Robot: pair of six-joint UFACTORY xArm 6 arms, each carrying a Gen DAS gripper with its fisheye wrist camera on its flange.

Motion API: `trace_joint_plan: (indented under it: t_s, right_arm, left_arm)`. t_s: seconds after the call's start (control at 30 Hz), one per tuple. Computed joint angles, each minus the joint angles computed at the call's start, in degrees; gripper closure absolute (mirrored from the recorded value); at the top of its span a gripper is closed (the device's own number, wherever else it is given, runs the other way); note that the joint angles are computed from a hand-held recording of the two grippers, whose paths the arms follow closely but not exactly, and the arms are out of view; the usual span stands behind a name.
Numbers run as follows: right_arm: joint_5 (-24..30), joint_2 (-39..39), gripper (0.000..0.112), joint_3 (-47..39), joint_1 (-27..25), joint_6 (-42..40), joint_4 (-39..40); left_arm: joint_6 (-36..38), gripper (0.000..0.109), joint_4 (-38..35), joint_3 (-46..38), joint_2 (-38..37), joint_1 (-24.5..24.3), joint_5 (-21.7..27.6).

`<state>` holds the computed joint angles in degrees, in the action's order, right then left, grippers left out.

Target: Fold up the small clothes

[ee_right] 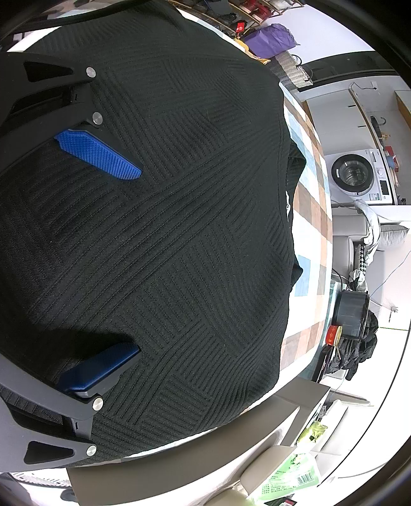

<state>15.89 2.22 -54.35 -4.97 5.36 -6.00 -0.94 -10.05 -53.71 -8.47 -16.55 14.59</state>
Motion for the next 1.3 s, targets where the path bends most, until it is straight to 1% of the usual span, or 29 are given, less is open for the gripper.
trace_joint_plan:
  t_s: [0.07, 0.1, 0.17, 0.2, 0.27, 0.3, 0.33, 0.37, 0.5, 0.57, 0.63, 0.77, 0.8, 0.97, 1.13, 1.17, 1.3]
  right_arm:
    - [-0.01, 0.04, 0.01, -0.04, -0.05, -0.17, 0.16]
    - [0.01, 0.04, 0.01, -0.04, -0.03, -0.11, 0.17]
    - [0.04, 0.01, 0.01, -0.03, -0.03, 0.12, -0.19]
    - [0.02, 0.03, 0.01, -0.04, -0.05, -0.26, 0.35]
    - [0.02, 0.14, 0.01, -0.19, -0.11, 0.45, -0.7]
    - [0.02, 0.38, 0.01, -0.41, -0.14, 0.39, -0.76]
    - [0.05, 0.52, 0.01, -0.55, -0.19, -0.66, 0.59]
    - [0.01, 0.6, 0.01, -0.6, -0.3, -1.55, 1.62]
    - [0.05, 0.66, 0.01, -0.68, -0.3, -1.43, 1.46]
    - [0.11, 0.74, 0.01, -0.81, -0.35, -1.29, 1.18]
    - [0.05, 0.73, 0.01, -0.76, -0.32, -1.66, 1.77]
    - [0.05, 0.71, 0.01, -0.74, -0.62, -2.67, 2.61]
    - [0.05, 0.63, 0.01, -0.66, -0.35, -1.79, 1.9]
    - [0.06, 0.43, 0.01, -0.49, -0.47, -1.98, 1.96]
    - [0.06, 0.51, 0.01, -0.55, -0.41, -1.96, 2.04]
    - [0.05, 0.49, 0.01, -0.53, -0.46, -2.13, 2.19]
    - [0.05, 0.51, 0.01, -0.55, -0.39, -1.91, 2.02]
  left_arm:
    - [-2.91, 0.007, 3.98, 0.73, -0.31, 0.61, -0.73]
    - [-2.03, 0.007, 3.05, 0.95, -0.38, 0.75, -0.9]
    - [2.95, 0.007, -3.42, 1.28, -0.55, 0.61, -1.08]
    - [3.96, 0.007, -4.8, 1.28, -0.45, 0.57, -1.1]
    - [4.29, 0.007, -4.94, 1.47, -0.48, 0.64, -1.27]
    - [3.32, 0.007, -3.59, 1.66, -0.67, 0.8, -1.41]
    - [3.15, 0.007, -3.34, 1.69, -0.71, 0.84, -1.5]
    - [4.13, 0.007, -4.33, 1.72, -0.75, 0.78, -1.66]
    - [5.54, 0.007, -6.3, 1.59, -0.54, 0.52, -2.03]
    - [2.19, 0.007, -3.04, 1.66, -0.72, 0.81, -1.74]
    - [-3.8, 0.007, 2.66, 1.49, -1.01, 1.48, -0.67]
    - [-9.45, 0.007, 8.64, 0.21, -0.84, 2.16, 1.07]
    - [-10.61, 0.007, 9.9, 0.01, -0.82, 2.22, 1.29]
    - [-10.26, 0.007, 10.23, -0.74, -0.62, 1.9, 2.05]
    - [-11.21, 0.007, 12.79, 0.41, -1.6, 2.15, 1.0]
    - [-11.02, 0.007, 12.3, 0.72, -1.74, 2.14, 0.7]
    - [-4.94, 0.007, 5.92, 2.12, -2.05, 1.37, -1.51]
